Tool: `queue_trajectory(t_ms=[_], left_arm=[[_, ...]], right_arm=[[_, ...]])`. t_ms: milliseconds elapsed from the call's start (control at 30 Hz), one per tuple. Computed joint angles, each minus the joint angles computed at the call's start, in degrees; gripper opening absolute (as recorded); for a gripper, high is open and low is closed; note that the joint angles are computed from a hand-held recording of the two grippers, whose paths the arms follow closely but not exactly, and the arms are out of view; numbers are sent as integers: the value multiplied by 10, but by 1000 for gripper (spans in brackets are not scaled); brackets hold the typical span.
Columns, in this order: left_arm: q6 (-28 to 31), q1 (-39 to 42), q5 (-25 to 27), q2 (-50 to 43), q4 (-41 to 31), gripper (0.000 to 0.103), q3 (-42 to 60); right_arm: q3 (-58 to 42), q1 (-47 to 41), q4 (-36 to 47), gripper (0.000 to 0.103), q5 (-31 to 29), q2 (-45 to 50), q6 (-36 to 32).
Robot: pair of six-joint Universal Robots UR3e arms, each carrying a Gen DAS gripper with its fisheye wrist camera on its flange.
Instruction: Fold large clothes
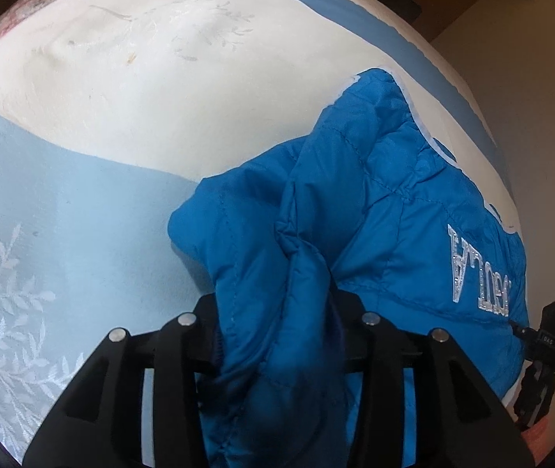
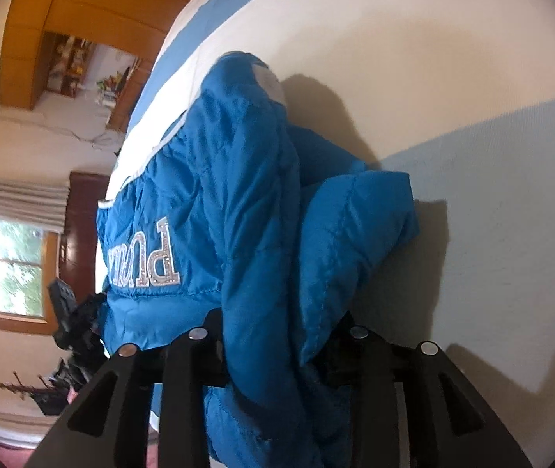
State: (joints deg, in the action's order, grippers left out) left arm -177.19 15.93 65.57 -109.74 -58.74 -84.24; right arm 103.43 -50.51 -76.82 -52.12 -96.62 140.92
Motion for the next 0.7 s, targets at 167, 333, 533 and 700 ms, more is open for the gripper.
queue_trajectory(t_ms=[167, 333, 533, 700], left_arm=[[-15, -3, 17, 22, -35, 46, 8], [-36, 1, 47, 87, -60, 50, 5], [-36, -52, 111, 157, -50, 50, 11], [-34, -137, 141, 139, -22, 51, 15]], right_arm=[[-19, 28, -20, 48, -45, -41, 39], [-44, 52, -43, 49, -112, -132, 48], [-93, 106, -28, 49, -97, -185, 35], [-54, 176, -74, 48, -116, -173, 55]])
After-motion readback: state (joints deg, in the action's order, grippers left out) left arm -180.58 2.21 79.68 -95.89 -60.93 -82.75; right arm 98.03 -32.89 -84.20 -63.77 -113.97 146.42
